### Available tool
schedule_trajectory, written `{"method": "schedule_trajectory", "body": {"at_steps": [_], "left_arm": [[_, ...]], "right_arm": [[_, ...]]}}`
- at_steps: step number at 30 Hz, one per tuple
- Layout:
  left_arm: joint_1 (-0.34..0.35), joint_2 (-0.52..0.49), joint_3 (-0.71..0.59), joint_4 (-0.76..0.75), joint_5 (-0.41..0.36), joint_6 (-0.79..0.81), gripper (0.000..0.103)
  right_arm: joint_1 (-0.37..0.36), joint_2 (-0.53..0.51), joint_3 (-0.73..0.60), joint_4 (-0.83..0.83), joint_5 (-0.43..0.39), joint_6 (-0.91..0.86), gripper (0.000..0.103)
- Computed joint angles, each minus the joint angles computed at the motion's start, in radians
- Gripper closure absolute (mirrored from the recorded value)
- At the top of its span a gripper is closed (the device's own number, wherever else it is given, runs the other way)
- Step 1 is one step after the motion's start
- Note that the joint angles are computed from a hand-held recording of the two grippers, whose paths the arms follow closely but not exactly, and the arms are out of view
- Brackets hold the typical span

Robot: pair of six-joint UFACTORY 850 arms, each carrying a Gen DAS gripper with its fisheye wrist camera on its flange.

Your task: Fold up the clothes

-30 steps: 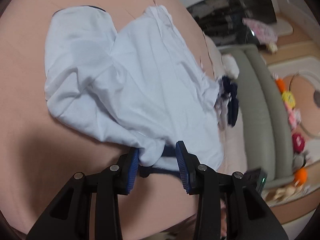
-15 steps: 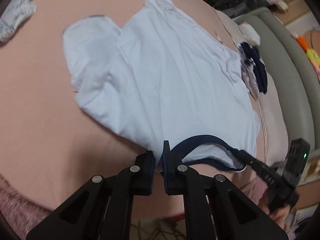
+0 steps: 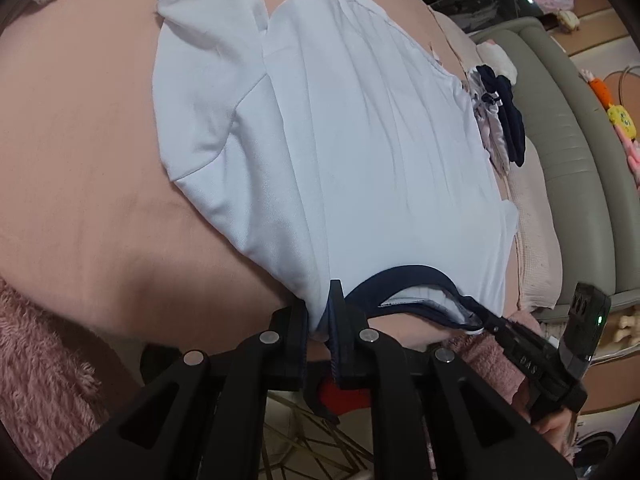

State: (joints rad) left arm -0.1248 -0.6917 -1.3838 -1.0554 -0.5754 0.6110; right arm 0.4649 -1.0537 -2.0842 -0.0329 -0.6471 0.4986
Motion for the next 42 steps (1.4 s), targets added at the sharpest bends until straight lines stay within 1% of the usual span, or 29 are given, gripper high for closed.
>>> {"method": "schedule_trajectory", "body": {"at_steps": [2,3,5,6,7,8,10,11,12,13,15,18,22,24,25,26,27,28,29,30,31,33,34,35,36,38,40,41,42], "left_arm": [[0.004,0.025,0.012,-0.031,0.009,0.054,0.090],[0.000,0.043,0.020,-0.049,0.033,0.088,0.090],[-0.004,0.050,0.012,-0.060,0.051,0.132,0.086],[-0.006,0.046,-0.003,-0.037,0.052,0.121,0.083],[-0.010,0.027,-0.025,0.012,0.050,0.069,0.078],[-0.014,0.007,-0.052,0.077,0.043,-0.003,0.078],[-0.016,-0.015,-0.068,0.159,0.016,-0.095,0.078],[-0.019,-0.019,-0.067,0.198,0.007,-0.135,0.079],[-0.020,-0.022,-0.061,0.220,0.000,-0.157,0.079],[-0.017,-0.007,-0.037,0.201,0.008,-0.136,0.079],[-0.011,0.023,0.014,0.142,0.022,-0.073,0.079],[-0.002,0.041,0.015,0.157,-0.011,-0.089,0.078],[-0.020,0.088,0.026,0.093,0.068,0.071,0.077],[-0.018,0.058,-0.016,0.051,0.062,0.100,0.072],[-0.016,0.030,-0.044,0.078,0.049,0.059,0.071],[-0.016,0.001,-0.076,0.127,0.034,-0.007,0.071],[-0.022,-0.019,-0.094,0.219,0.029,-0.099,0.071],[-0.026,-0.036,-0.102,0.271,0.026,-0.151,0.072],[-0.025,-0.028,-0.085,0.281,0.027,-0.162,0.072],[-0.021,-0.017,-0.059,0.255,0.033,-0.135,0.072],[-0.012,0.001,-0.032,0.213,0.032,-0.097,0.072],[0.021,0.032,0.014,0.083,0.007,-0.003,0.072],[0.035,0.049,0.037,0.022,0.022,0.031,0.072],[0.049,0.068,0.059,-0.035,0.064,0.060,0.072],[0.060,0.087,0.080,-0.091,0.131,0.086,0.072],[0.092,0.058,0.049,-0.113,0.182,0.049,0.072],[0.121,0.024,0.008,-0.116,0.229,-0.008,0.072],[0.136,-0.010,-0.029,-0.075,0.213,-0.051,0.072],[0.147,-0.030,-0.047,-0.073,0.195,-0.051,0.072]], "right_arm": [[-0.002,0.044,0.064,0.032,0.055,-0.013,0.091],[-0.004,0.068,0.094,0.047,0.087,-0.017,0.091],[-0.005,0.108,0.138,0.041,0.161,0.000,0.090],[-0.005,0.112,0.137,0.027,0.188,0.012,0.089],[-0.003,0.096,0.109,0.007,0.199,0.021,0.085],[-0.002,0.060,0.055,-0.010,0.178,0.029,0.083],[-0.002,-0.060,-0.119,-0.014,0.057,0.026,0.083],[-0.002,-0.091,-0.157,0.015,0.007,0.000,0.083],[-0.002,-0.097,-0.153,0.053,-0.017,-0.038,0.083],[0.001,-0.091,-0.130,0.067,-0.026,-0.062,0.083],[0.013,-0.044,-0.042,0.043,-0.013,-0.073,0.082],[0.014,0.022,0.056,0.061,0.007,-0.093,0.079],[-0.003,0.120,0.178,0.146,0.150,-0.132,0.079],[0.000,0.124,0.169,0.113,0.189,-0.116,0.076],[0.004,0.101,0.130,0.064,0.186,-0.086,0.074],[0.006,0.060,0.069,0.020,0.159,-0.058,0.074],[0.004,-0.002,-0.022,-0.002,0.102,-0.050,0.074],[0.003,-0.064,-0.111,-0.012,0.033,-0.049,0.074],[0.004,-0.113,-0.170,-0.008,-0.028,-0.053,0.075],[0.007,-0.132,-0.187,-0.014,-0.055,-0.052,0.076],[0.013,-0.117,-0.163,-0.034,-0.054,-0.044,0.076],[0.022,-0.059,-0.059,-0.071,0.009,-0.025,0.076],[0.022,-0.029,-0.009,-0.073,0.045,-0.014,0.076],[0.022,0.000,0.037,-0.075,0.079,-0.004,0.076],[0.019,0.020,0.071,-0.072,0.107,0.008,0.076],[0.007,0.034,0.097,-0.057,0.142,0.039,0.076],[-0.002,0.029,0.089,-0.056,0.141,0.073,0.076],[-0.003,0.032,0.094,-0.073,0.145,0.103,0.076],[-0.003,0.036,0.098,-0.098,0.147,0.139,0.076]]}}
